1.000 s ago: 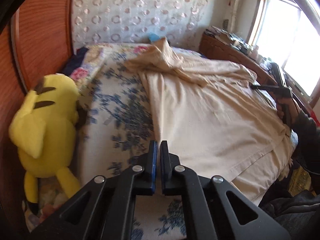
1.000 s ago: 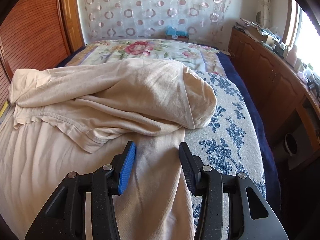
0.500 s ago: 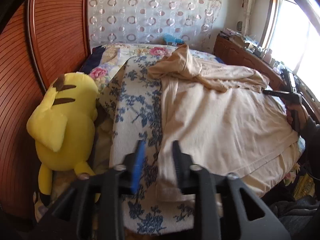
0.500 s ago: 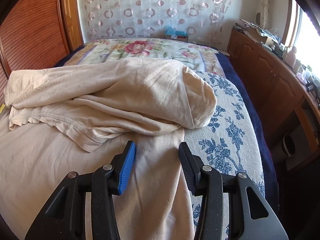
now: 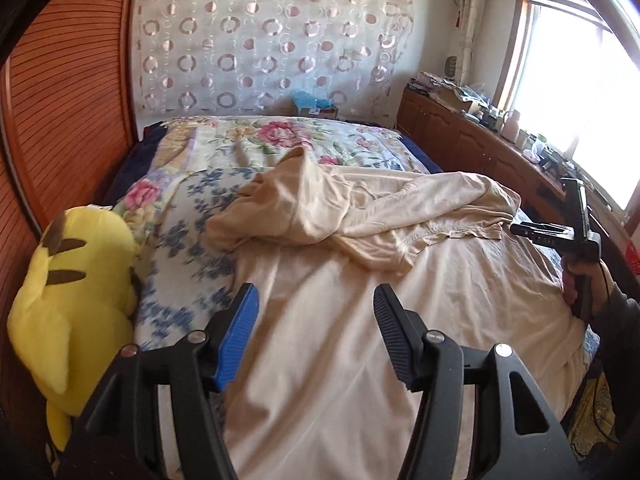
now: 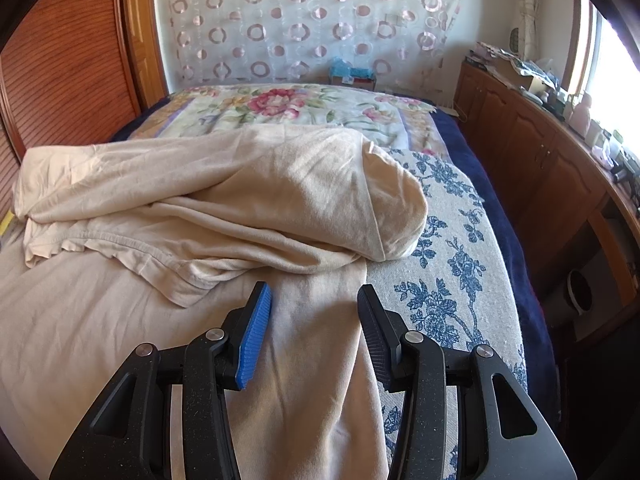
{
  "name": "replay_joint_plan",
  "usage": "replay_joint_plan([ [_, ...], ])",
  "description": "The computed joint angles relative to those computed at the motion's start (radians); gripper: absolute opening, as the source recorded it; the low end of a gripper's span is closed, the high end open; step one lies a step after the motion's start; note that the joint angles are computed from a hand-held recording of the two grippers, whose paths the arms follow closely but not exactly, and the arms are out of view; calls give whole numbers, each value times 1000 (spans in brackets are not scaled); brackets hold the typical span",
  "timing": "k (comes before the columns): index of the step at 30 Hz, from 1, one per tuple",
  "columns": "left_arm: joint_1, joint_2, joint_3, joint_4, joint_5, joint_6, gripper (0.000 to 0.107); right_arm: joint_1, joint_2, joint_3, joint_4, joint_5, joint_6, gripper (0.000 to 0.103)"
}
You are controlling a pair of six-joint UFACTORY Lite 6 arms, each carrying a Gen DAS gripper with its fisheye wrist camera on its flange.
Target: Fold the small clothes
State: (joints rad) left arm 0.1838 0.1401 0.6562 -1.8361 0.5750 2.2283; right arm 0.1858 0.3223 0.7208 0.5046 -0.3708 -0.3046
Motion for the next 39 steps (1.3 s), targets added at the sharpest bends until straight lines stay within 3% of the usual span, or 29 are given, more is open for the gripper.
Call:
replay_joint_plan([
  [6,-183,207,204,-118,-106,-16,59,-27,-75,-33,-369,57,356,45],
  [9,-229,321,325,-41,-153,-152,59,-9,-62,5,-504,83,517,45],
  [13,-266,436,440,64,-178,-310,59,51,27,109,-353,130,399,45],
  [19,-313,472,473,-14,-187,-260,58,95,123,200,-103,145,188,45],
  [22,-313,515,531,39,-163,-336,48,100,142,230,-36,152,127,42],
  [24,-315,551,578,86,-168,-403,38,102,156,252,11,158,76,34],
  [26,-325,562,579,19,-189,-338,27,110,168,269,81,151,-10,17],
  [28,-331,554,561,-65,-201,-245,3,113,172,270,58,144,-2,6],
  [29,-326,544,545,-87,-188,-212,0,113,160,252,-13,129,62,3],
  [31,-306,489,473,-182,-138,-89,0,126,112,189,-99,62,138,2],
  [33,-285,377,351,-254,-88,19,0,151,25,99,-78,-13,116,1],
  [39,-171,37,41,-146,54,7,0,203,-341,-166,-101,-59,145,1],
])
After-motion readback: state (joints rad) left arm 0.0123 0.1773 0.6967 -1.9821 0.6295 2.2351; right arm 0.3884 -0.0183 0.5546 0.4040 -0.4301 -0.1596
